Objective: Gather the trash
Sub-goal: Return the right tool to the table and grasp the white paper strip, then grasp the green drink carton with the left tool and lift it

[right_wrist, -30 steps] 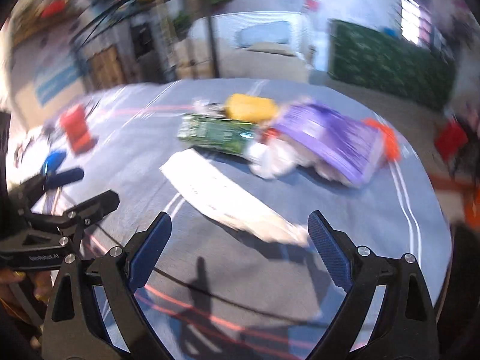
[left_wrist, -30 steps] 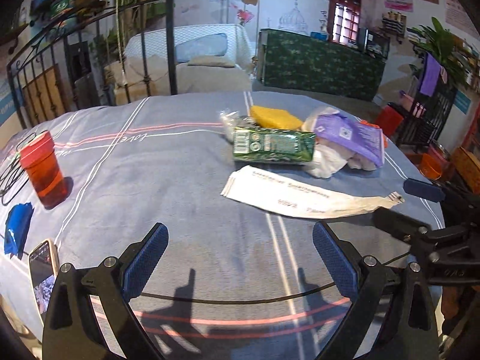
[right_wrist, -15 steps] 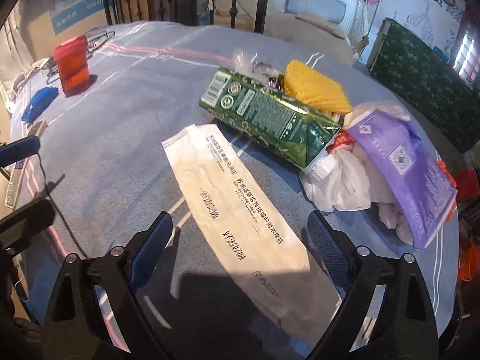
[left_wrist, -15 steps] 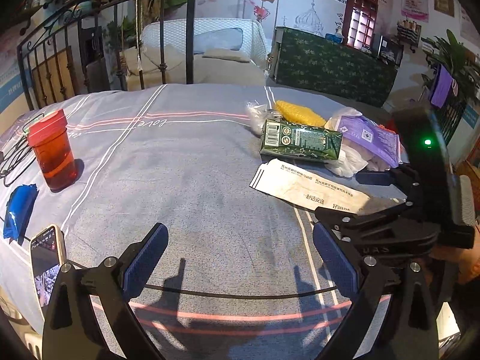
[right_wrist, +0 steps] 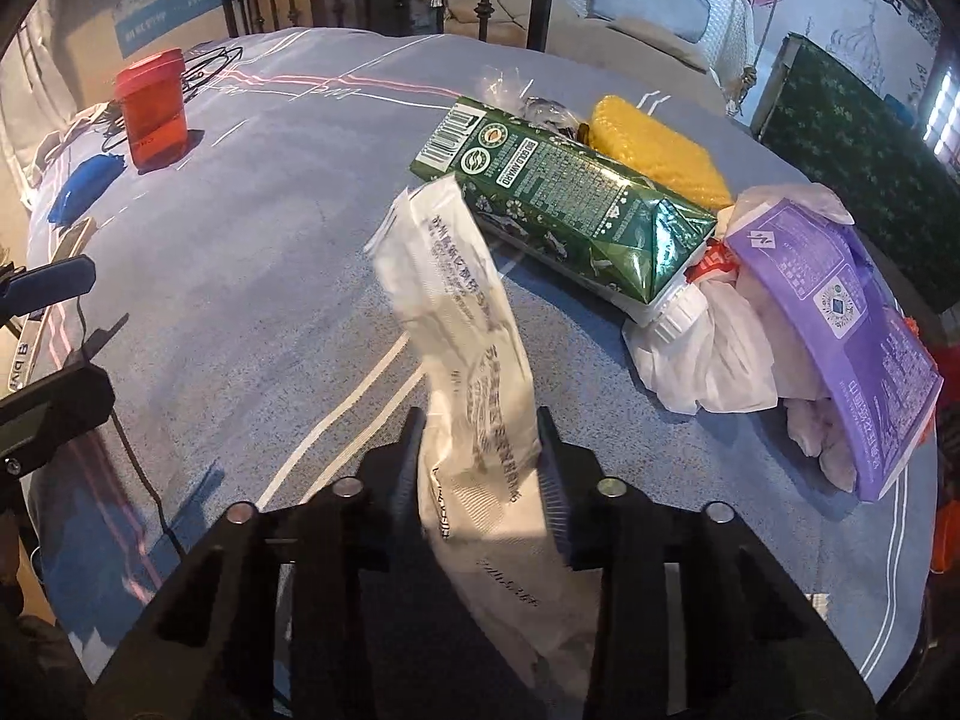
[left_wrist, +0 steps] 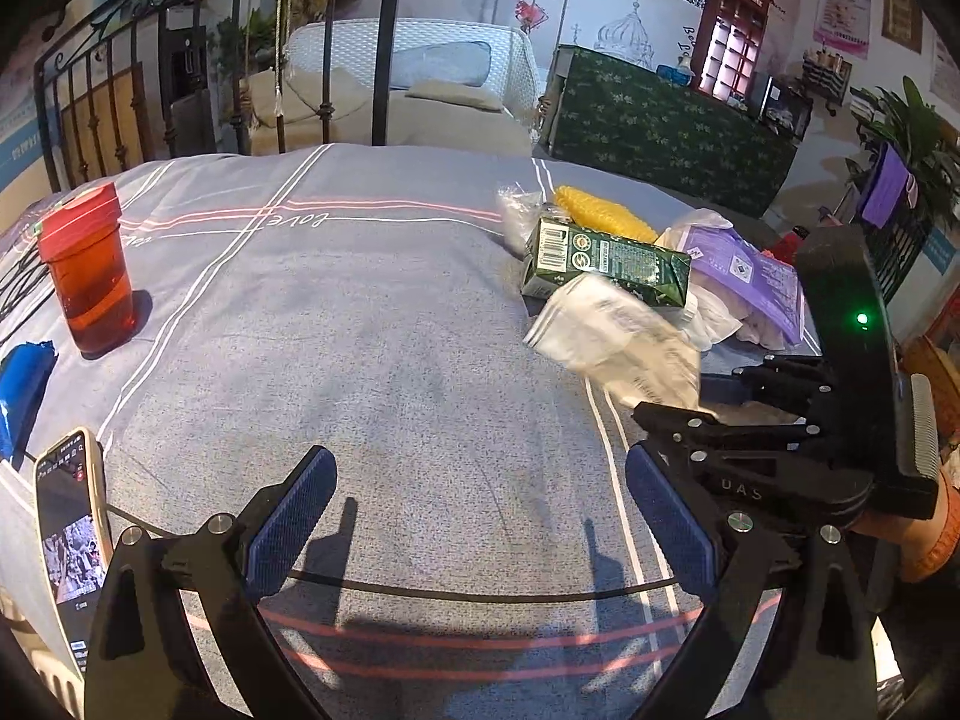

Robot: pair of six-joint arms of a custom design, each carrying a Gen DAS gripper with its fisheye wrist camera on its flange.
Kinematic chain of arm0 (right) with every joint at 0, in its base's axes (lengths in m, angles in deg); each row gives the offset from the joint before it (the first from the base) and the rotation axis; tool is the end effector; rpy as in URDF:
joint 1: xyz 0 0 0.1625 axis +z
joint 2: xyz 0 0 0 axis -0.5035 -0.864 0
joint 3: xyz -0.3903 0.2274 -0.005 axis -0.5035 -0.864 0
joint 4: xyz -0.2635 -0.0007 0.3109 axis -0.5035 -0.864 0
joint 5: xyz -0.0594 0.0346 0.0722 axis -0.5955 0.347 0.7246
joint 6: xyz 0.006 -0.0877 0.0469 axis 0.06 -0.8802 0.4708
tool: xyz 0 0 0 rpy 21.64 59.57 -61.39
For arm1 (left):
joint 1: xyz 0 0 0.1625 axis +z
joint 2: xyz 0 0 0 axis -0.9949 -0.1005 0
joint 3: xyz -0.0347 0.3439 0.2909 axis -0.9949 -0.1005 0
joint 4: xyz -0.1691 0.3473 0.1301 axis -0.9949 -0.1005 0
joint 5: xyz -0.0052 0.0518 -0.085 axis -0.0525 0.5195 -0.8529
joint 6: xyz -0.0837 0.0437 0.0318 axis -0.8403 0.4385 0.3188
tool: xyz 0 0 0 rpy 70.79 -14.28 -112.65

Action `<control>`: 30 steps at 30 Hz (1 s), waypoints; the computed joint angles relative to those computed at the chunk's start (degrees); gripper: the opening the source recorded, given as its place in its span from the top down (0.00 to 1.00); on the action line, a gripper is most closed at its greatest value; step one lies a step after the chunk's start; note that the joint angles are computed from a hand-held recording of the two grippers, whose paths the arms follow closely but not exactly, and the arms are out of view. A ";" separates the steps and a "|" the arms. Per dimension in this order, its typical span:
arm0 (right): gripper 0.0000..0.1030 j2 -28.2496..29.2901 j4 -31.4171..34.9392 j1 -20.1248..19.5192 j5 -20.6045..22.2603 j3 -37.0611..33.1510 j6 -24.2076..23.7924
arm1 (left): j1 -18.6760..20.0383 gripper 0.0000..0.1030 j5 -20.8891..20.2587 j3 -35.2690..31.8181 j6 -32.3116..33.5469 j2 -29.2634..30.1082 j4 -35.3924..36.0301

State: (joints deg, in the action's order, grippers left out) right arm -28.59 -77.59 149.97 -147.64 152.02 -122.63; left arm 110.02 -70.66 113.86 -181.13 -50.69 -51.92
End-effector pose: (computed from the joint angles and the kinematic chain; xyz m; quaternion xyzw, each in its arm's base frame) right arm 0.4085 -0.4967 -0.0822 0.6692 -0.7322 -0.0229 0.1247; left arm -0.1372 -0.3071 0.2372 -0.2288 0.7361 -0.4886 0.4087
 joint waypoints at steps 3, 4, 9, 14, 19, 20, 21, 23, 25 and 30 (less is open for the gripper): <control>0.76 -1.20 0.79 -0.26 1.23 0.86 0.50 | 0.31 0.07 0.36 -0.10 0.42 -0.02 -0.17; 0.77 -1.77 1.17 -0.40 1.76 1.31 0.59 | 0.37 0.07 0.52 -0.15 0.56 0.01 -0.15; 0.79 -5.12 0.83 -1.17 4.19 4.05 0.80 | 1.34 0.07 1.34 -1.06 2.67 1.18 -0.03; 0.80 -8.06 -0.58 -2.47 5.72 5.37 3.33 | 3.89 0.07 3.66 -2.52 7.33 2.14 -0.38; 0.80 -10.56 -2.20 -3.70 4.98 6.57 5.80 | 7.28 0.07 6.82 -5.78 13.14 5.00 1.41; 0.80 -10.96 -2.71 -3.89 4.80 7.02 6.00 | 7.94 0.07 7.26 -6.66 13.53 5.70 2.70; 0.80 -11.25 -2.92 -4.14 4.62 7.19 6.21 | 8.81 0.07 8.22 -7.63 14.20 6.28 4.03; 0.80 -11.95 -3.01 -4.54 4.34 7.69 7.56 | 10.08 0.07 9.59 -8.53 15.84 6.62 4.58; 0.80 -12.46 -3.02 -5.05 3.96 8.04 8.54 | 11.60 0.07 11.27 -9.94 17.61 7.43 5.81; 0.80 -14.13 -3.22 -6.20 4.47 9.38 9.99 | 16.19 0.10 15.49 -14.28 25.87 11.32 8.21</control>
